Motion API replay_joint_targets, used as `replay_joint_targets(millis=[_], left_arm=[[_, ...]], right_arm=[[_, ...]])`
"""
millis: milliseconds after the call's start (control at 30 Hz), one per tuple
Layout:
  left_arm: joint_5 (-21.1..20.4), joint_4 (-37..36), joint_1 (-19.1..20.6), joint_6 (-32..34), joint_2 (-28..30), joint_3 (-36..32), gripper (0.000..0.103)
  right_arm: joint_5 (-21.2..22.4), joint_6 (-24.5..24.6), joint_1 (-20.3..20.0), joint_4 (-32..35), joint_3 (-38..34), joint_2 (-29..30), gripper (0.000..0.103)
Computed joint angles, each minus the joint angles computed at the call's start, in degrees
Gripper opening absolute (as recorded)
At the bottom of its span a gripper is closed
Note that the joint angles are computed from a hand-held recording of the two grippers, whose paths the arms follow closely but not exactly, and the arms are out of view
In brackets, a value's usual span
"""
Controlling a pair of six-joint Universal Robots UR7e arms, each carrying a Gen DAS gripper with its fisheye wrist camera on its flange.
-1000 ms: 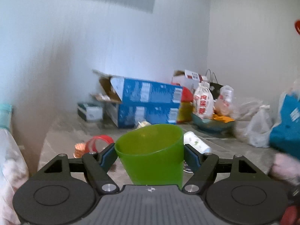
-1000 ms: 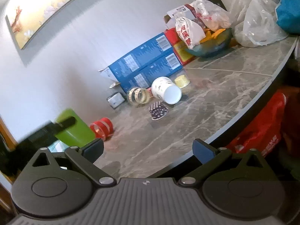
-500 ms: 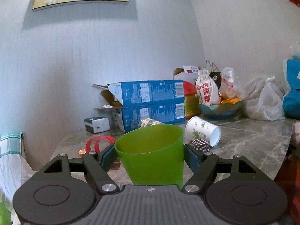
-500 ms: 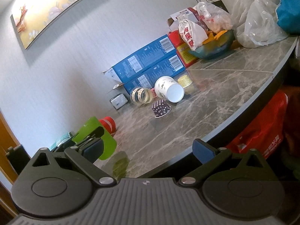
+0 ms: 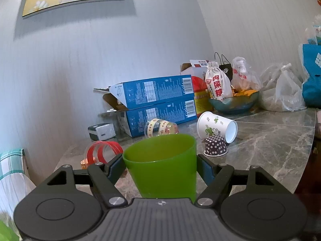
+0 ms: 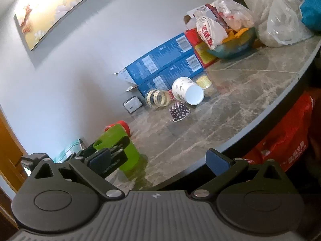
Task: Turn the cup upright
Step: 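Carry the green cup with the left tool and lower it onto the table, then open the left tool to release the upright cup and withdraw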
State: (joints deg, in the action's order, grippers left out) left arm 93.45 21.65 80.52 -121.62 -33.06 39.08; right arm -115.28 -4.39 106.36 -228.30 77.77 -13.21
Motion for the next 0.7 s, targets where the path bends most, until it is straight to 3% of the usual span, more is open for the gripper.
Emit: replay_joint_targets(millis=[700], left_arm=[[-1.53,-1.87,-0.61,2.61,-0.7,1.97,0.081]], right_arm=[[1.18,2.04,0.02,-0.02,0.37,0.0,0.102]])
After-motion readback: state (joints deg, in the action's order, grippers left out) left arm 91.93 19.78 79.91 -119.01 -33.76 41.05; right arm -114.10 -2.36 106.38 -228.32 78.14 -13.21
